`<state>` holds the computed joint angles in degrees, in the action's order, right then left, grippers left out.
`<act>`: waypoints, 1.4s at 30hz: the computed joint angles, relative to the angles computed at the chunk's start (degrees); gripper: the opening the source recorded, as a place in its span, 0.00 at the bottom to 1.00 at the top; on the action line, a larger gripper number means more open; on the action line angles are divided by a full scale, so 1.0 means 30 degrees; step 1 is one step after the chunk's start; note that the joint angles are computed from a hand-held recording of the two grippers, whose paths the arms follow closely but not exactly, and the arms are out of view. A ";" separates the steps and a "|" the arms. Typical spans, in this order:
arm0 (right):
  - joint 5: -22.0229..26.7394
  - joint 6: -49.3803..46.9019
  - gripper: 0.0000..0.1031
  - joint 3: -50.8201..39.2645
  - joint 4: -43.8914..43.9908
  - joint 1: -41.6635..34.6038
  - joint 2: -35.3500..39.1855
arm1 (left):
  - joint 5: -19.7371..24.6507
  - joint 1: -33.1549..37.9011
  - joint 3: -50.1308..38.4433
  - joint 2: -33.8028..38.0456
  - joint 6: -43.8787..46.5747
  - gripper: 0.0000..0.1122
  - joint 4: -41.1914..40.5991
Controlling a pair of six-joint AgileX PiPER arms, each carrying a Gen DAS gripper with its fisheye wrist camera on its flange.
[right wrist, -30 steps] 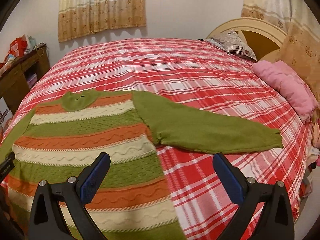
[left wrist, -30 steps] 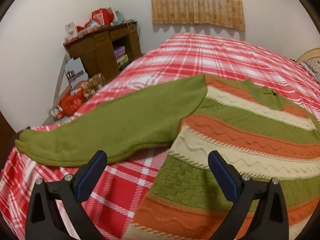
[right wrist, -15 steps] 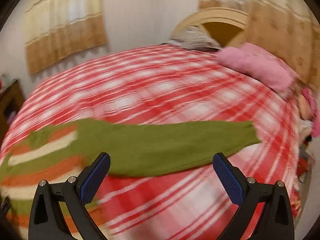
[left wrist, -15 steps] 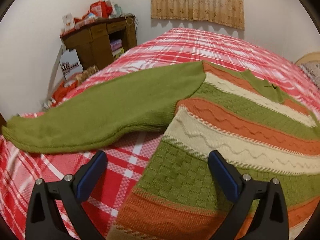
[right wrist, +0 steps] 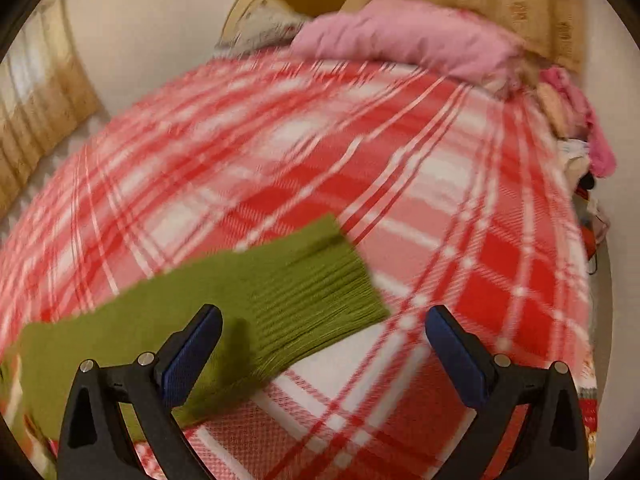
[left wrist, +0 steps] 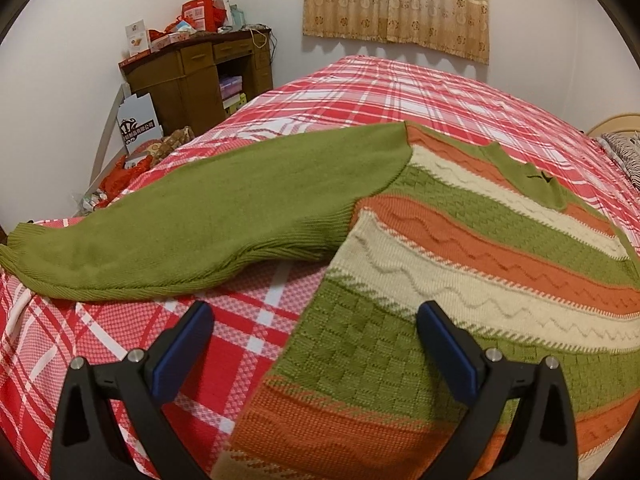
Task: Fold small clothes
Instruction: 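Move the right tool to the green sleeve cuff and grasp it, then fold the sleeve across the sweater body with the right tool and release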
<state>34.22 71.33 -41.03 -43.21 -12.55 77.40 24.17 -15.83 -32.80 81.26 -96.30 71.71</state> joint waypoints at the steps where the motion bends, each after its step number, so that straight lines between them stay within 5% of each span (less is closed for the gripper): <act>1: 0.0209 0.0061 0.93 -0.0152 -0.0240 0.0304 0.0174 | -0.0001 -0.0021 0.0013 -0.0003 -0.0103 0.92 0.0082; 3: -0.0091 -0.0552 0.55 -0.0250 -0.0397 0.0644 0.0068 | -0.0096 0.0028 0.0114 -0.0081 -0.0281 0.92 0.0270; 5: -0.0150 -0.2131 0.36 -0.0651 0.0530 0.0781 0.0159 | -0.0198 0.0084 0.0154 -0.0119 -0.0425 0.92 0.0424; 10: -0.0800 -0.4466 0.13 -0.0962 0.3250 0.0523 -0.0281 | -0.0388 0.0201 0.0250 -0.0153 -0.0907 0.92 0.0942; 14: -0.1450 -0.5190 0.12 -0.1033 0.4972 0.1094 -0.1995 | -0.0602 0.0401 0.0409 -0.0254 -0.1173 0.92 0.1326; 20: 0.0532 -0.2617 0.12 -0.4303 0.3439 0.7513 -0.2779 | -0.0744 0.0475 0.0556 -0.0359 -0.1516 0.92 0.1687; 30: -0.0468 -0.1423 0.12 -1.3453 0.3509 1.5435 0.5759 | -0.1274 0.0769 0.0964 -0.0539 -0.3287 0.92 0.3512; 35: -0.0614 -0.3371 0.12 -1.8499 0.6002 1.6856 1.0456 | -0.1458 0.0880 0.1210 -0.0688 -0.4088 0.92 0.4356; 42: 0.1326 -0.6916 0.12 -2.6403 0.9406 1.7947 1.6656 | -0.1788 0.1088 0.1471 -0.0842 -0.5380 0.92 0.5671</act>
<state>38.20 50.58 -120.24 -15.00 41.29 127.37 18.80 -12.57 -28.38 78.74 -112.44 88.72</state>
